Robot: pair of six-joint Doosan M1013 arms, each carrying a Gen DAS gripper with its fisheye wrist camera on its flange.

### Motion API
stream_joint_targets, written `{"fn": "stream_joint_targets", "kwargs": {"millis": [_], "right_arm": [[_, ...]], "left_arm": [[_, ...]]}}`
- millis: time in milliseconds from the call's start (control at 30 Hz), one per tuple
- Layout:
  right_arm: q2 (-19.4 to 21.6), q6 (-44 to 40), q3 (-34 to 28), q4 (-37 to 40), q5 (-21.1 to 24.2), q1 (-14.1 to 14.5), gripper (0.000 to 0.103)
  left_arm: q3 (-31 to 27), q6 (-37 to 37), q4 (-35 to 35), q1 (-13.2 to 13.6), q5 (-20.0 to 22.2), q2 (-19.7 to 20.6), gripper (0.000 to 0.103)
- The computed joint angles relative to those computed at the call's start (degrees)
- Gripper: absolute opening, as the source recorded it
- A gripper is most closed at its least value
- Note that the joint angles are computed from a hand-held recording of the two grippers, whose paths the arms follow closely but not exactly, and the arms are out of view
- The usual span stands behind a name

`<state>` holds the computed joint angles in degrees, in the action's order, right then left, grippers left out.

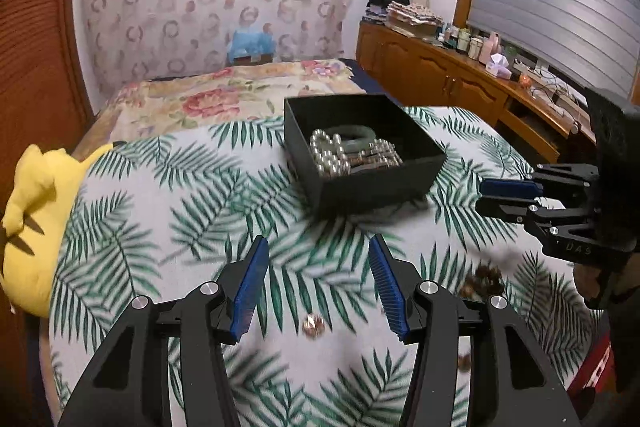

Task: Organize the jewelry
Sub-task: 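Grasp the green-stone pendant with the left gripper while the right gripper grasps the wooden bead bracelet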

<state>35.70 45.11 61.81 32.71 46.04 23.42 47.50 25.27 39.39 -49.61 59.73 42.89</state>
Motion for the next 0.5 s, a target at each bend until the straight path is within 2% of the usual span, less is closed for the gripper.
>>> {"fn": "stream_joint_targets", "kwargs": {"millis": [300,500], "right_arm": [[-2.4,0.1,5.8,-0.7,0.3,0.2,0.026],[-1.2,3.5,4.5,-1.9,2.4,0.3,0.026]], "left_arm": [[4.4,-3.6,0.4,-1.6,-0.9,-1.7,0.052],[4.8,-3.1,-1.1,-2.0,-1.4,-1.6,0.053]]}}
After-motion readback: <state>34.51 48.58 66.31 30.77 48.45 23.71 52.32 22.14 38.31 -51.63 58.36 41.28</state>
